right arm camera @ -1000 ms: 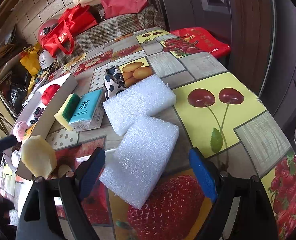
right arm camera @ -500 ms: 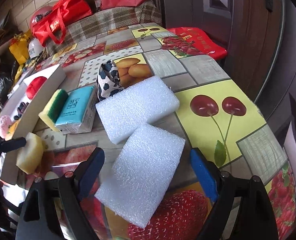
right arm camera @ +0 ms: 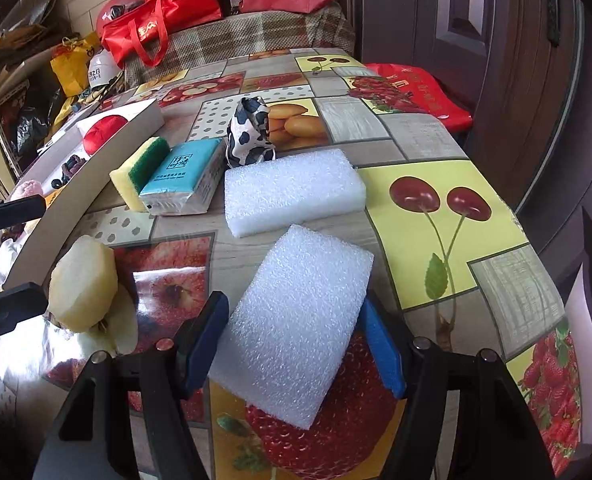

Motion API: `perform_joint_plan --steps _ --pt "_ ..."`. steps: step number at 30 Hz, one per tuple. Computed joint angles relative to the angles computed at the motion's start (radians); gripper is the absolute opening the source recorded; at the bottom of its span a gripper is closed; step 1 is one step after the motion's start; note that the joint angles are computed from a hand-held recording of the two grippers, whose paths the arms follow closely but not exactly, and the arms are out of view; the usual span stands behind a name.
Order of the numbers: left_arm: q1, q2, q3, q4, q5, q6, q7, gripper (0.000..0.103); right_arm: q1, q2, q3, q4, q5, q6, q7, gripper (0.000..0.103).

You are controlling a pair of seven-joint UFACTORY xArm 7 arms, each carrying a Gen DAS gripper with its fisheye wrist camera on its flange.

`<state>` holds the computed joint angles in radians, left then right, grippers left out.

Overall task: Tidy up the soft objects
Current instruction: 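Grasp the yellow hexagonal sponge with the left gripper while the right gripper holds the foam, then carry the sponge and foam sheet into the white tray and open both grippers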

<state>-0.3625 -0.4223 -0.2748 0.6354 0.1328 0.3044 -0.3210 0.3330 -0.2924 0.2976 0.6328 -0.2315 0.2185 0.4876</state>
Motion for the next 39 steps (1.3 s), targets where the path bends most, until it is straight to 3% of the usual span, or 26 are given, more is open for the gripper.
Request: perform_joint_plan --steps 4,8,10,12,16,19,22,23,26,29,39 --pt "0.042 0.079 -0.061 0.049 0.089 0.070 -0.037 0.095 -0.001 0.004 0.003 0.004 -0.006 0.003 0.007 0.068" --pt "-0.011 0.125 -0.026 0.043 0.072 0.058 -0.009 0.094 -0.001 0.004 0.005 0.003 -0.010 -0.003 0.012 0.068" --pt "-0.071 0.119 0.026 0.021 -0.003 0.015 0.052 0.067 0.026 0.007 -0.017 -0.001 0.015 -0.016 -0.022 0.066" --pt "-0.042 0.099 -0.002 0.007 0.023 0.005 0.031 0.065 0.050 0.000 -0.033 -0.012 0.039 -0.031 -0.060 0.064" --pt "-0.044 0.039 0.007 -0.073 0.010 -0.085 0.021 0.061 0.092 -0.026 -0.067 -0.059 0.120 -0.097 -0.101 0.062" --pt "0.036 -0.079 -0.051 -0.174 0.043 -0.243 -0.044 0.062 0.120 -0.074 -0.090 -0.126 0.180 -0.216 -0.115 0.061" --pt "0.205 -0.219 -0.200 -0.249 0.080 -0.321 -0.139 0.062 0.124 -0.103 -0.091 -0.175 0.213 -0.363 -0.093 0.061" --pt "0.237 -0.265 -0.225 -0.274 0.079 -0.341 -0.161 0.062 0.092 -0.112 -0.055 -0.189 0.222 -0.419 -0.078 0.061" --pt "0.320 -0.406 -0.292 -0.334 0.072 -0.345 -0.220 0.062 -0.097 -0.140 0.163 -0.210 0.282 -0.564 -0.073 0.062" --pt "0.338 -0.506 -0.277 -0.391 0.065 -0.329 -0.257 0.062 -0.229 -0.137 0.349 -0.195 0.385 -0.651 -0.130 0.062" --pt "0.421 -0.681 -0.198 -0.501 0.088 -0.292 -0.295 0.062 -0.320 -0.007 0.572 -0.059 0.570 -0.668 -0.349 0.062"
